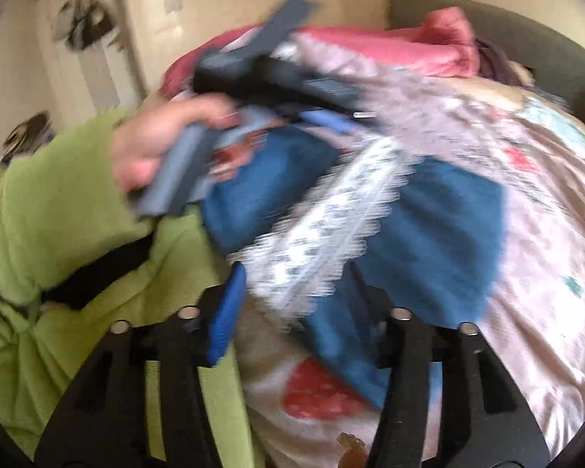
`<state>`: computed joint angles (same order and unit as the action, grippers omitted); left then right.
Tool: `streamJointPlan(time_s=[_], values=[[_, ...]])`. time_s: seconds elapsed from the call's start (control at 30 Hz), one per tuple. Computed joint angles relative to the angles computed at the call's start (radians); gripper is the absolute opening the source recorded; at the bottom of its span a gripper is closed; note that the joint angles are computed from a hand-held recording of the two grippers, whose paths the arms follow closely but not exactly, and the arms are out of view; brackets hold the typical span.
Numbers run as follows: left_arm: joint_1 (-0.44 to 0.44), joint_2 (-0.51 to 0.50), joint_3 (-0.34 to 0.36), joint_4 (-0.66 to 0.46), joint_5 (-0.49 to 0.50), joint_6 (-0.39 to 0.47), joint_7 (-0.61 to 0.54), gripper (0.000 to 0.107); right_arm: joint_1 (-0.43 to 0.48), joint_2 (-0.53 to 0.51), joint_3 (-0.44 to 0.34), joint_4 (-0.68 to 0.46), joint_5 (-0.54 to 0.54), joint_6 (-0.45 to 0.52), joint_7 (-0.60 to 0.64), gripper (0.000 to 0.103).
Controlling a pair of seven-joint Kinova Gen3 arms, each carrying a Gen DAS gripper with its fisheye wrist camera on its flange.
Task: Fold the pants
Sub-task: 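Lay the folded half flat and open both grippers to release it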
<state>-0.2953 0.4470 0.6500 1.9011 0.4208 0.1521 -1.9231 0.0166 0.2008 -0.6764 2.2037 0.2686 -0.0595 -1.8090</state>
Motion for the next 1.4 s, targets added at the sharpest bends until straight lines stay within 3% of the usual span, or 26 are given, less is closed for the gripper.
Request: streamJointPlan(time_s=[0.13, 0.2, 0.3, 0.4, 0.43, 0.47, 0.5, 0.53, 0.6, 0.67, 0.77, 0.87, 0.93, 1.0, 1.07, 1.17, 1.33, 1.4], values=[[0.047, -0.108, -0.038, 0.097, -0.026, -0.038, 0.008, 0.077, -0.126, -0.048, 0.185, 0.036, -0.162, -0.014, 0.065, 0.049], [0.059, -0.153, -0.039, 0.147, -0.043, -0.067, 0.024, 0.094, -0.192, -0.064, 0.278, 0.057, -0.243, -0.03, 0.108, 0.059], [0.026, -0.203, 0.016, 0.204, -0.073, -0.095, 0.047, 0.094, -0.308, -0.072, 0.417, 0.084, -0.363, -0.074, 0.191, 0.061], [-0.057, -0.233, 0.129, 0.256, -0.101, -0.135, 0.069, 0.092, -0.428, -0.086, 0.53, 0.109, -0.381, -0.109, 0.204, 0.061], [-0.089, -0.236, 0.176, 0.271, -0.103, -0.146, 0.073, 0.091, -0.44, -0.09, 0.537, 0.117, -0.355, -0.118, 0.182, 0.06], [-0.124, -0.232, 0.222, 0.279, -0.113, -0.144, 0.082, 0.074, -0.433, -0.096, 0.528, 0.122, -0.314, -0.12, 0.154, 0.052], [-0.153, -0.221, 0.259, 0.279, -0.128, -0.132, 0.088, 0.046, -0.41, -0.098, 0.5, 0.119, -0.274, -0.111, 0.129, 0.046], [-0.166, -0.212, 0.278, 0.276, -0.149, -0.114, 0.099, 0.036, -0.386, -0.095, 0.473, 0.113, -0.233, -0.1, 0.102, 0.044], [-0.143, -0.208, 0.261, 0.27, -0.152, -0.085, 0.101, 0.029, -0.334, -0.08, 0.414, 0.1, -0.155, -0.085, 0.043, 0.035], [-0.057, -0.21, 0.193, 0.263, -0.127, -0.065, 0.089, 0.022, -0.334, -0.065, 0.406, 0.092, -0.088, -0.077, -0.007, 0.031], [0.082, -0.192, 0.075, 0.253, -0.207, -0.038, 0.144, 0.022, -0.454, -0.034, 0.51, 0.069, -0.07, -0.042, -0.02, 0.03], [0.221, -0.15, -0.056, 0.224, -0.319, 0.019, 0.21, 0.022, -0.589, 0.012, 0.644, 0.026, -0.178, 0.057, 0.073, 0.03], [0.313, -0.151, -0.148, 0.227, -0.331, 0.006, 0.227, 0.022, -0.629, 0.033, 0.697, 0.022, -0.218, 0.08, 0.111, 0.028], [0.35, -0.155, -0.192, 0.222, -0.28, 0.012, 0.18, 0.022, -0.605, 0.03, 0.675, 0.037, -0.243, 0.057, 0.115, 0.028], [0.34, -0.153, -0.19, 0.226, -0.199, 0.01, 0.101, 0.022, -0.608, 0.031, 0.678, 0.035, -0.259, 0.06, 0.118, 0.028], [0.326, -0.156, -0.182, 0.228, -0.155, 0.013, 0.063, 0.022, -0.621, 0.032, 0.687, 0.031, -0.258, 0.068, 0.115, 0.028], [0.258, -0.171, -0.124, 0.228, -0.06, 0.034, -0.011, 0.03, -0.403, 0.014, 0.474, 0.028, -0.295, 0.078, 0.124, 0.03], [0.276, -0.182, -0.145, 0.23, -0.045, 0.034, -0.019, 0.044, -0.364, 0.003, 0.44, 0.03, -0.295, 0.08, 0.12, 0.031]])
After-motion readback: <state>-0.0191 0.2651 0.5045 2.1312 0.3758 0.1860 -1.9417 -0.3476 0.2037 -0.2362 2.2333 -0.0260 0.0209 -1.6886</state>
